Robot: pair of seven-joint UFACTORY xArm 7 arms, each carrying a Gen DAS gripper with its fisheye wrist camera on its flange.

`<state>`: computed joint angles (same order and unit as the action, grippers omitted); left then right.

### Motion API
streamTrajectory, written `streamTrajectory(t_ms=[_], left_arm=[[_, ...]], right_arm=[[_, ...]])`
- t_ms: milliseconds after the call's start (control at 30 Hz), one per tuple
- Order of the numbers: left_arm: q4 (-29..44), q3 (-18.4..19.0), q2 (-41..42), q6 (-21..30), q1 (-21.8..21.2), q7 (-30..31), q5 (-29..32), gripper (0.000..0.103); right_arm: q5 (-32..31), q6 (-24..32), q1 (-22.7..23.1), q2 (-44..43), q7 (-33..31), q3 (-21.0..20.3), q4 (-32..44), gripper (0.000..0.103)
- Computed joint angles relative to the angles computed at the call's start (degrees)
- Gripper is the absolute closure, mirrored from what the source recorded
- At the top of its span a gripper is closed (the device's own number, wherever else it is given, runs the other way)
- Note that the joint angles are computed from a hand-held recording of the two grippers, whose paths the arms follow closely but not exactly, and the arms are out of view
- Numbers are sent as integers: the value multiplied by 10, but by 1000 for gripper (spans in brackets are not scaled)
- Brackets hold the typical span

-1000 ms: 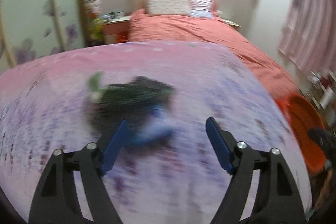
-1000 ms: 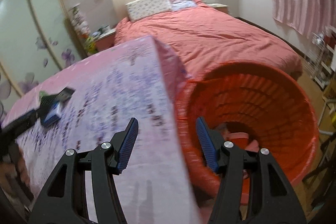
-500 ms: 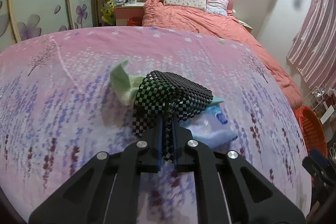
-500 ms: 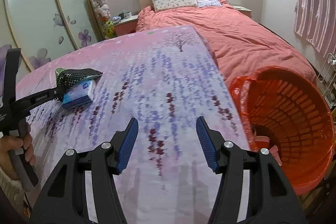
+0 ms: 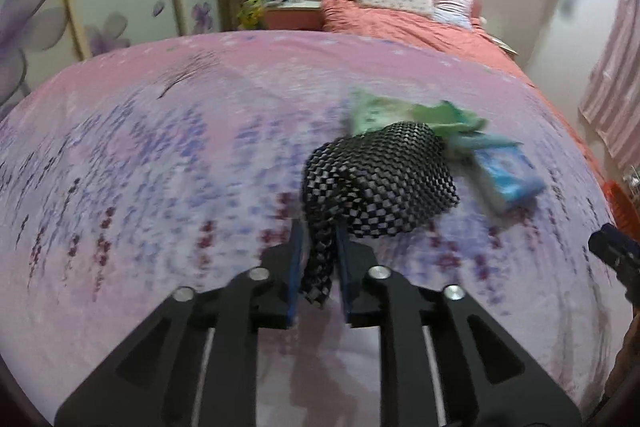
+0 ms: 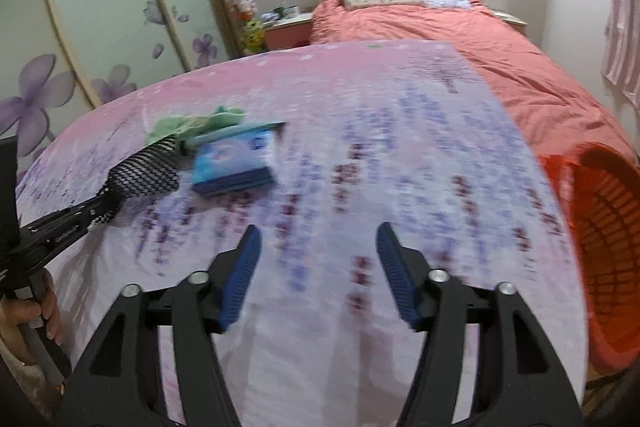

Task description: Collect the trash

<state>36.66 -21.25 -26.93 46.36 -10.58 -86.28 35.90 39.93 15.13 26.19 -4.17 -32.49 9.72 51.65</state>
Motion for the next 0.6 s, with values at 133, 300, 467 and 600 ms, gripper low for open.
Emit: streamTrajectory(t_ms=[133, 300, 467, 600], left_arm=[[-25, 21, -20, -28, -2, 11, -20, 56], [-27, 16, -18, -51, 10, 30, -28, 41], [-23, 10, -13, -53, 17, 35, -31, 38], [-23, 9, -10, -59, 18, 37, -32, 35]], right_arm=[[-38, -8, 8, 32, 35, 20, 30, 16], [-161, -19, 12, 84, 146, 35, 72, 13], [-314, -5, 24, 140, 279, 29, 129, 15], [-335, 9, 19, 159, 308, 34, 155, 29]])
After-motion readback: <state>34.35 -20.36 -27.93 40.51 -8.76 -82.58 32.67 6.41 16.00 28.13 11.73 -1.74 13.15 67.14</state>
